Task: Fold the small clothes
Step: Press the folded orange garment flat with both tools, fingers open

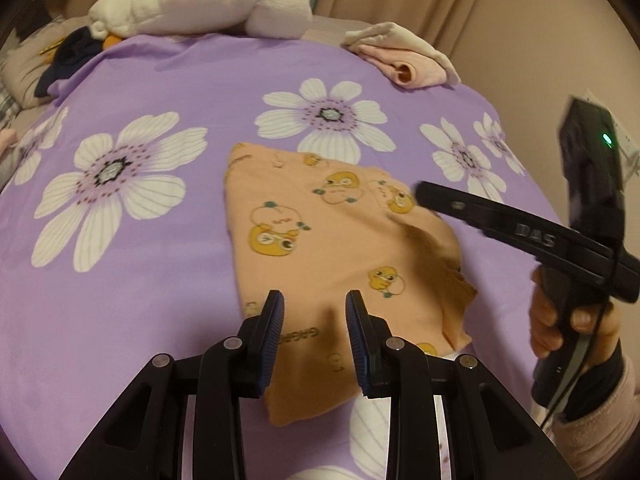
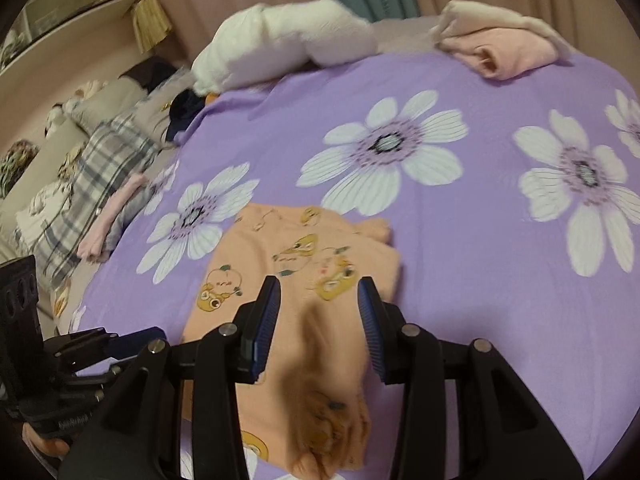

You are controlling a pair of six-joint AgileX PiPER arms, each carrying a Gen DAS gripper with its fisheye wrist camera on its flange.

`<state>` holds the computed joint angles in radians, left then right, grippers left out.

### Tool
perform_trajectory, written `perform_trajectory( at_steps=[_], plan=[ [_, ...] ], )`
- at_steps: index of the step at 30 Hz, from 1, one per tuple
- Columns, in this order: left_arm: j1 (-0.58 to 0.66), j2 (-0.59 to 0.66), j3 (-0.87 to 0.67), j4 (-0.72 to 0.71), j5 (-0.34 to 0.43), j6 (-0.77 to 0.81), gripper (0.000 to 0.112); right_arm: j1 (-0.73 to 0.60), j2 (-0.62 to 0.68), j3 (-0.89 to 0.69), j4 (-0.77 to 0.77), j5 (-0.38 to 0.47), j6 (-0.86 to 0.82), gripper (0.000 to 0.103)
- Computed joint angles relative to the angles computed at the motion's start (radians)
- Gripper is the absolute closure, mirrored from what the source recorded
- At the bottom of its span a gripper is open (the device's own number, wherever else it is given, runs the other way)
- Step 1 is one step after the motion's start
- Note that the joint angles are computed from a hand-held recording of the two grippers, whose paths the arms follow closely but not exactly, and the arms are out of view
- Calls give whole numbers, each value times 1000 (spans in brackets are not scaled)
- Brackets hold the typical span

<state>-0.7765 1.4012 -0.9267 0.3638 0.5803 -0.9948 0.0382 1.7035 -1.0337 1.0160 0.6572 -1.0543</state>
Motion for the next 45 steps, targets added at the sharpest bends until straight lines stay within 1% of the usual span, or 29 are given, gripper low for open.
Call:
perform_trajectory(
  at_steps=[2,4,7,10,14,18,21,23,24,25,26,29,32,36,37,38,40,41,44,45],
  plan=[
    [-4,19,-9,0,-5,8,83,34,27,-28,-44,-6,34,62],
    [5,41,-13,-32,-16,44,83,65,58,-61,-108,-16,90,63],
    [26,72,-8,-102,-35,103,83,108,127,-132,-250,-18,240,65],
    [44,84,14,-146,-64,138,83,130,170,-173,-338,-29,329,69],
    [64,87,27,-213,-88,195,83,134,209,-209,-368,-33,366,69],
    [52,86,24,-193,-79,169,83,126,251,-244,-358,-32,389,70],
    [44,81,11,-171,-63,149,83,122,240,-241,-352,-34,404,71],
    [43,75,4,-154,-60,142,83,119,199,-199,-331,-64,370,71],
    [45,74,0,-145,-60,137,83,115,169,-167,-312,-82,336,68],
    [50,75,-8,-140,-59,136,83,108,148,-145,-288,-90,299,68],
    [56,78,-15,-138,-61,137,83,92,112,-106,-235,-92,225,68],
    [81,92,-38,-130,-81,141,83,48,33,-14,-119,-66,51,68],
    [114,125,-68,-137,-102,168,83,22,-49,91,-49,-58,-102,68],
    [151,184,-119,-138,-102,183,83,8,-112,192,-2,-32,-237,69],
    [161,200,-130,-154,-101,200,83,8,-122,215,7,-32,-266,69],
    [171,214,-139,-176,-101,220,83,16,-133,240,15,-49,-297,69],
    [180,241,-152,-195,-94,238,83,28,-139,266,0,-83,-304,69],
    [189,258,-160,-225,-88,269,83,30,-130,268,-22,-92,-282,69],
    [203,276,-158,-275,-93,315,83,25,-106,272,-62,-103,-242,69],
    [202,269,-151,-273,-97,312,83,21,-103,273,-75,-101,-231,71]
  ],
)
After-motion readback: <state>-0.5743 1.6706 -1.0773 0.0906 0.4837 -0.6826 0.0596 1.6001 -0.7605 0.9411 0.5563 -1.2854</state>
